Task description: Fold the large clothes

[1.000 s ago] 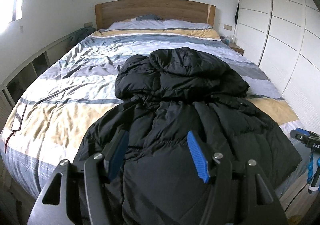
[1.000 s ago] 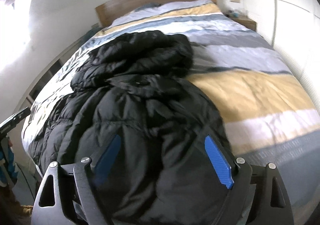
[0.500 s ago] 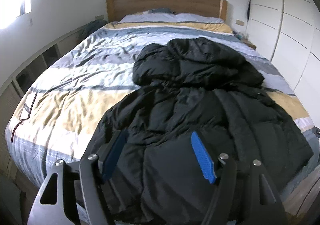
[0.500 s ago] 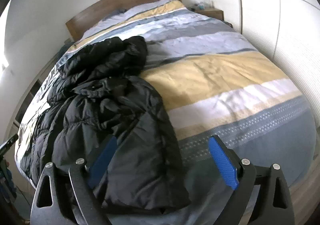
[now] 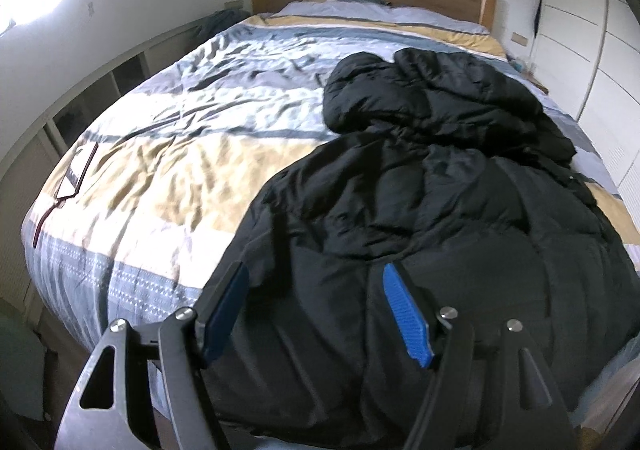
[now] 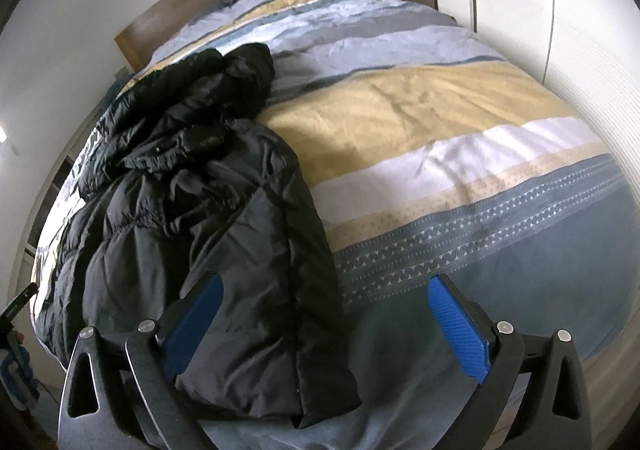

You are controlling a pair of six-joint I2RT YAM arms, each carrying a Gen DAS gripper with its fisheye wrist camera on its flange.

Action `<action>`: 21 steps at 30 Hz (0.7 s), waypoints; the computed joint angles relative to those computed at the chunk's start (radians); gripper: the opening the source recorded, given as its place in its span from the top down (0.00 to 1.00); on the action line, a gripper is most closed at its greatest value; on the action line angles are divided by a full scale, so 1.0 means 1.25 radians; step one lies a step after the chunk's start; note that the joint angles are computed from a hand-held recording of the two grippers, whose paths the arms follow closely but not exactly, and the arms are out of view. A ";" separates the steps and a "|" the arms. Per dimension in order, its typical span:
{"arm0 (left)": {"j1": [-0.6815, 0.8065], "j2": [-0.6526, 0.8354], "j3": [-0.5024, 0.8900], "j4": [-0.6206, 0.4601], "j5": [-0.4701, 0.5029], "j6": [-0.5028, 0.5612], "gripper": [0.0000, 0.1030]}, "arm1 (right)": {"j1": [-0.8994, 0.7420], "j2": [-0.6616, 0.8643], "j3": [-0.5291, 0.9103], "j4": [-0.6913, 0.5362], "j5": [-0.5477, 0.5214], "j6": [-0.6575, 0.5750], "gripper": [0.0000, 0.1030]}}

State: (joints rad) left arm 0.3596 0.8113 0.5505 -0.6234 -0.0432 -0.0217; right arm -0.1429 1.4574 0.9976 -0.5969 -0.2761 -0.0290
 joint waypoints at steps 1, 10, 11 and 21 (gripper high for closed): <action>0.017 0.007 -0.005 0.007 0.009 0.009 0.33 | 0.001 0.005 0.000 0.000 0.002 -0.001 0.02; 0.121 0.093 -0.035 0.078 0.058 0.061 0.33 | 0.008 0.045 0.000 0.005 0.016 -0.001 0.02; 0.132 0.105 -0.039 0.088 0.069 0.069 0.33 | 0.009 0.048 0.001 0.005 0.017 -0.001 0.01; 0.284 0.193 -0.058 0.149 0.166 0.152 0.33 | 0.005 0.073 0.012 0.006 0.021 -0.012 0.01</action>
State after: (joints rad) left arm 0.7144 1.0520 0.4775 -0.4372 0.1639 0.1689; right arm -0.1368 1.5485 1.0125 -0.5899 -0.2504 -0.0442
